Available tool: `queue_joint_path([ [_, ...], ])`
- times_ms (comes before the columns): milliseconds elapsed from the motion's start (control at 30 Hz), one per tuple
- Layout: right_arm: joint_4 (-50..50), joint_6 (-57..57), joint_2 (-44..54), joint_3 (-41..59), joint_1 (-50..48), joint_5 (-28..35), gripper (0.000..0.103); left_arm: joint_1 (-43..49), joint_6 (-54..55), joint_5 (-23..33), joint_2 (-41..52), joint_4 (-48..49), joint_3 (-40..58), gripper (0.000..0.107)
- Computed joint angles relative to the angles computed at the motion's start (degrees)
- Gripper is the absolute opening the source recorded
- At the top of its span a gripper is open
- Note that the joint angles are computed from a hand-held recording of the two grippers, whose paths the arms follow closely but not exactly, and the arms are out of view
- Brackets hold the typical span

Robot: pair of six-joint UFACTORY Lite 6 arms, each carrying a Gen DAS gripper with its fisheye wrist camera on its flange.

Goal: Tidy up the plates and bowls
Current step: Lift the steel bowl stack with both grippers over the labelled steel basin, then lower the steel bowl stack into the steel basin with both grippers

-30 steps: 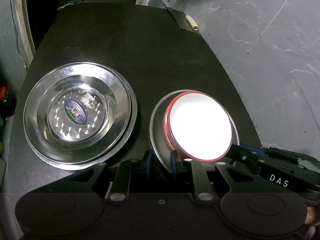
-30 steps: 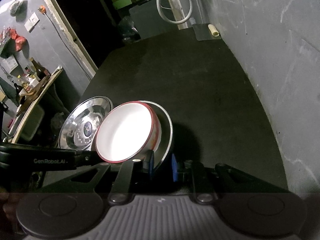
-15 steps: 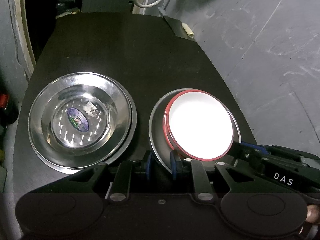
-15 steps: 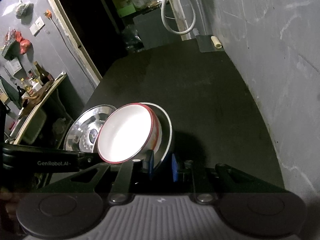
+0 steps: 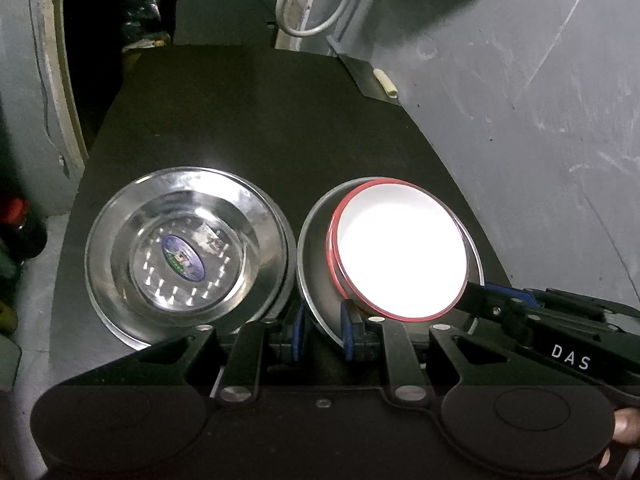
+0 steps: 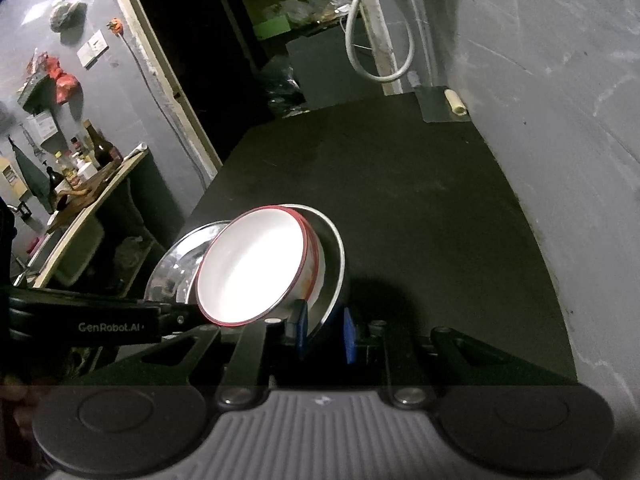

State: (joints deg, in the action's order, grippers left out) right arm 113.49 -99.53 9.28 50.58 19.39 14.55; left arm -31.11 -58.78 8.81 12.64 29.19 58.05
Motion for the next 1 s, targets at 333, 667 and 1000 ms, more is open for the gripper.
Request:
queue_joint_path([
  [333,-4.24,3.71,2.19,3.57,1.13,-0.07,0.022,1.55,-2.05,0.57,-1.39,2.26,-0.41,0.02],
  [667,-8.58,7.91,4.06,6.87,2.74,-0.84,0.022,3.55,-3.53,-0.15,-2.98,4.09,-1.82,0.019],
  [1000,-11.89,11.77,6.5,10.35,4.81,-1.54,0.022,6.11,-0.22,-0.57,-4.52,1.72,-3.38,0.019],
])
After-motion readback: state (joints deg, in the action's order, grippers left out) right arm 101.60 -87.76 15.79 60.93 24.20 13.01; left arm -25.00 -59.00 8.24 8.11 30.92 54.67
